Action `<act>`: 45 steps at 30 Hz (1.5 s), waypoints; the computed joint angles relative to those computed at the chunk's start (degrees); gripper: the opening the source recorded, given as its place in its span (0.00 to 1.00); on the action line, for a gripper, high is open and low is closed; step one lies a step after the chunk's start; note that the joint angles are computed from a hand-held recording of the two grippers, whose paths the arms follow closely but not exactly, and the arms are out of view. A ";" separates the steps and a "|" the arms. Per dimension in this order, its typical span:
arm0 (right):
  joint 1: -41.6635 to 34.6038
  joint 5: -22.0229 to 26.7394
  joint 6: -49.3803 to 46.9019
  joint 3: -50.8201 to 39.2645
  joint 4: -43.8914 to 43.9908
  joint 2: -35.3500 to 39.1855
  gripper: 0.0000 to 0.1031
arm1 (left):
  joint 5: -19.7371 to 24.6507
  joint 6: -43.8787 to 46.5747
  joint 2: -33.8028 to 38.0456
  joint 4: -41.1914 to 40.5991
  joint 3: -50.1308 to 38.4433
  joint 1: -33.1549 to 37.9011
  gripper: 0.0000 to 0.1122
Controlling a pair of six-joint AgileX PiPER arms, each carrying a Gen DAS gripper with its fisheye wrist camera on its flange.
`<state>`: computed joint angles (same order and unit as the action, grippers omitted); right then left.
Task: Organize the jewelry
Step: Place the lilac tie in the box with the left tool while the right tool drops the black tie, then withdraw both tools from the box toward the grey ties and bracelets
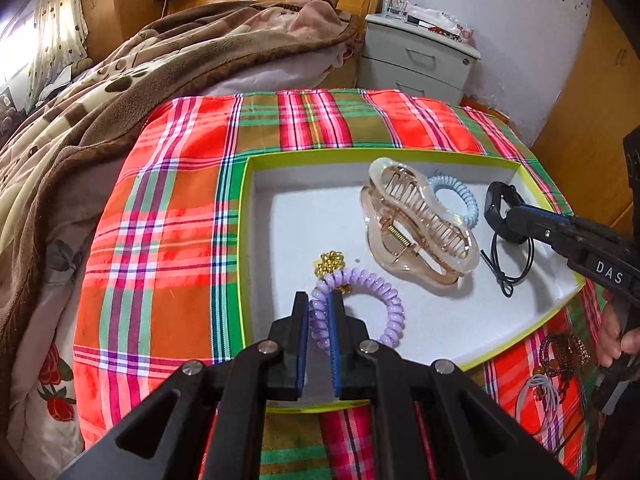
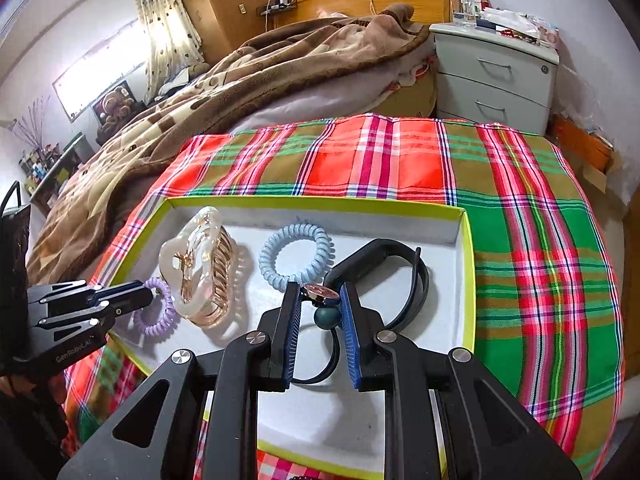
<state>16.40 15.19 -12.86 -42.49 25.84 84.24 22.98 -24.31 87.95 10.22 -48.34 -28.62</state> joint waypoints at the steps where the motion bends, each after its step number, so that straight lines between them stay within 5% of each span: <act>1: 0.09 -0.08 0.50 -0.09 -0.56 0.21 0.20 | -0.12 0.53 -0.11 -0.56 0.13 0.07 0.09; 11: 0.36 -0.69 6.61 -0.70 -7.18 1.52 0.20 | 0.14 2.36 0.35 -2.76 -0.19 0.41 0.11; 23: 1.60 -0.85 14.01 -0.58 -14.33 1.40 0.21 | -0.75 3.21 -0.61 -4.48 0.34 0.04 0.29; 26: 1.59 -0.87 12.88 -0.40 -12.95 1.10 0.29 | -0.63 2.63 -0.95 -4.11 0.50 0.07 0.31; 39: 3.19 -1.17 23.04 1.46 -21.06 -3.12 0.31 | -0.23 0.12 -5.43 -2.70 2.24 -1.60 0.36; 42: 3.70 -1.12 24.94 2.22 -22.46 -4.87 0.45 | 0.10 -1.54 -6.70 -1.61 2.58 -2.34 0.38; 45: 4.70 -0.97 27.65 3.41 -24.60 -7.21 0.46 | 0.51 -4.07 -8.53 0.43 3.31 -3.57 0.38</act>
<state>21.10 14.23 14.79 -39.08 1.24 77.02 23.50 -28.38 79.42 10.65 -45.03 -32.19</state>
